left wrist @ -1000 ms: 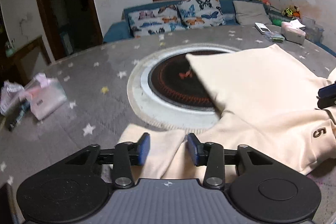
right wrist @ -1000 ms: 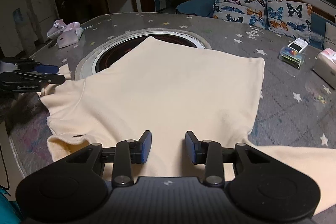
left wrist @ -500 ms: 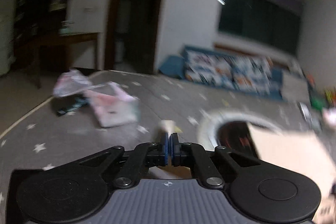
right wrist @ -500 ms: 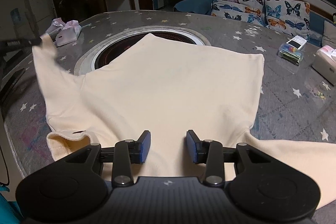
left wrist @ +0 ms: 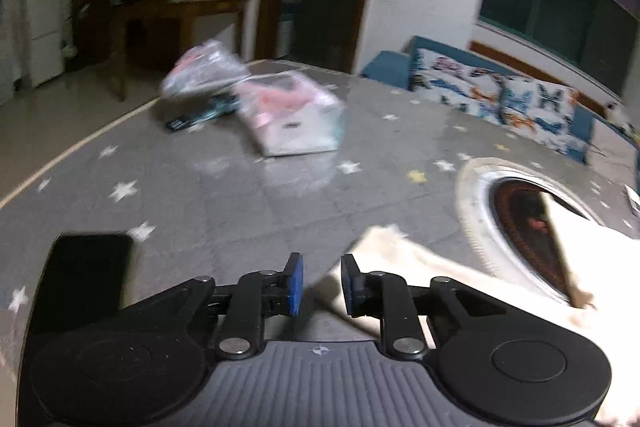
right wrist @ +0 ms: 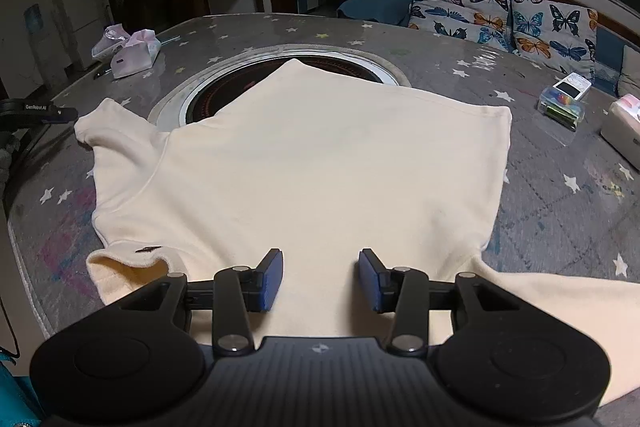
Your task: Fold clothes
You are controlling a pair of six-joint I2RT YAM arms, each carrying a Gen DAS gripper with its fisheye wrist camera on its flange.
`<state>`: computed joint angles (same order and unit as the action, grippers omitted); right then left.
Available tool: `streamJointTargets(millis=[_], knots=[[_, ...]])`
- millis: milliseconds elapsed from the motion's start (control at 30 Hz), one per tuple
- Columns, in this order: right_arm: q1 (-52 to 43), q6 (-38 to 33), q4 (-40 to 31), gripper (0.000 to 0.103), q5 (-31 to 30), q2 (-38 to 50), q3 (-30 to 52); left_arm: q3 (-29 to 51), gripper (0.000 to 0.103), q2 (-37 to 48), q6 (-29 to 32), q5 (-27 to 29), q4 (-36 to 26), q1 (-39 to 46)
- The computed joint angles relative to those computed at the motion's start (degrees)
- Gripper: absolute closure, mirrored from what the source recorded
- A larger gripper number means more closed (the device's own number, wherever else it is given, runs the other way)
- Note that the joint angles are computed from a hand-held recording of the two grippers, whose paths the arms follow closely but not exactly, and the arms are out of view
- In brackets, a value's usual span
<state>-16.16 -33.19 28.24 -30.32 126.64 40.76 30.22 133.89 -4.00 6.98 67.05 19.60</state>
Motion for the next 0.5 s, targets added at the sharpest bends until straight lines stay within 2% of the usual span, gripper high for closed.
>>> streamJointTargets(millis=[67,133,233,267,500], knots=[[0.1,-0.2,-0.1,0.061,-0.3,-0.3,-0.3,0.7,0.073,0.0,2.2,-0.4,-0.5,-1.8],[0.4,-0.7,-0.2,0.061,-0.7,-0.7,-0.6,2.2,0.073,0.2,4.4,-1.9,-1.9,-4.0],[0.9,-1.3,-0.4,0.061,-1.2,-1.6,-1.2,7.0,0.073,1.3,6.5,-2.5,-8.1,-5.9],[1.1,-1.5,-0.7,0.061,-1.4,-2.0,-1.4,8.3,0.076,1.8,7.3,-3.4,-8.8,-6.5],[5.4,-4.8,-3.8,0.061,-3.5,-5.9,-2.4,15.6,0.075,4.5,11.7,-9.0,-12.8,-9.4]])
